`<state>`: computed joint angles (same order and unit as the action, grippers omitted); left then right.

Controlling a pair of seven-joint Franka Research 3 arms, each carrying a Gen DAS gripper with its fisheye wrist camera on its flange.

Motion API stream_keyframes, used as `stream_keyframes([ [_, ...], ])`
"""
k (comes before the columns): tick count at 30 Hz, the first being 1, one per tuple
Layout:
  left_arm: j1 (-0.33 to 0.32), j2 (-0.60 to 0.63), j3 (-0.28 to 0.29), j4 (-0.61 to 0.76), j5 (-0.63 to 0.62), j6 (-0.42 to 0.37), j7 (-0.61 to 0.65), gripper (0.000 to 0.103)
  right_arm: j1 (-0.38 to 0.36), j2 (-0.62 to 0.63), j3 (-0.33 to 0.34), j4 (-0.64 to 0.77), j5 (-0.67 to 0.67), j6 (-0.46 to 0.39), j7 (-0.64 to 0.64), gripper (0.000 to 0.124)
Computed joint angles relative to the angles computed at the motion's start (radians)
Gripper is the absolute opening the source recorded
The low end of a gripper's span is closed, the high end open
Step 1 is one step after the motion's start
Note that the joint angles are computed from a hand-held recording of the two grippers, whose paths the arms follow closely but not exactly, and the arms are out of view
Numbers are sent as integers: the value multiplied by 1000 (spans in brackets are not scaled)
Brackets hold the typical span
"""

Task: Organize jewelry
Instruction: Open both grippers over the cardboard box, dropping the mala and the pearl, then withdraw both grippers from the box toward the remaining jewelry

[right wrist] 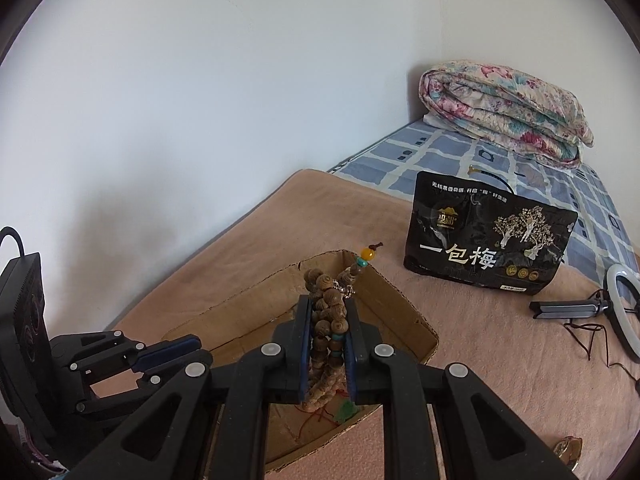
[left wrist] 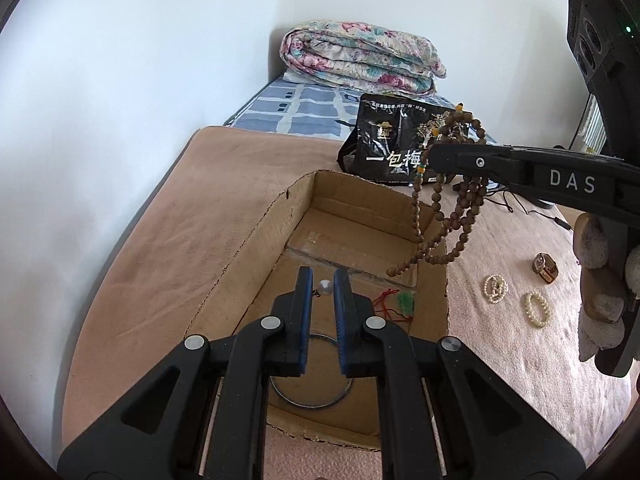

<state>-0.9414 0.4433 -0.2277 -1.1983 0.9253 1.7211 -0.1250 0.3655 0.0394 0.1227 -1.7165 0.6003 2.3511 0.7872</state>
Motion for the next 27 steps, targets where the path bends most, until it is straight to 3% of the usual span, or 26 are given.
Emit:
stream_keyframes([
  [14,37,-42,-18,-74,-22,42,-53,9,-2,61,7,51,-29,-29,52,13],
  [19,40,-35,-22,-67,-27,34,-41,9,-2,77,9,71,-42,-52,65,22],
  [20,41,-35,-22,-68,-28,35,-40,9,0,81,9,74,-52,-50,74,29],
  [22,39,-33,-23,-65,-29,31,-36,22,4,77,9,67,-69,-34,85,38],
  [23,37,-32,-22,-64,-26,30,-37,47,4,73,10,60,-71,-24,87,49],
  [24,33,-30,-20,-62,-18,27,-40,64,6,67,10,50,-74,-10,90,67],
  [26,21,-20,-17,-48,-3,11,-33,67,7,52,11,26,-71,24,88,87],
  [27,18,-11,-18,-34,-6,-1,-19,67,8,46,11,18,-71,34,88,91],
])
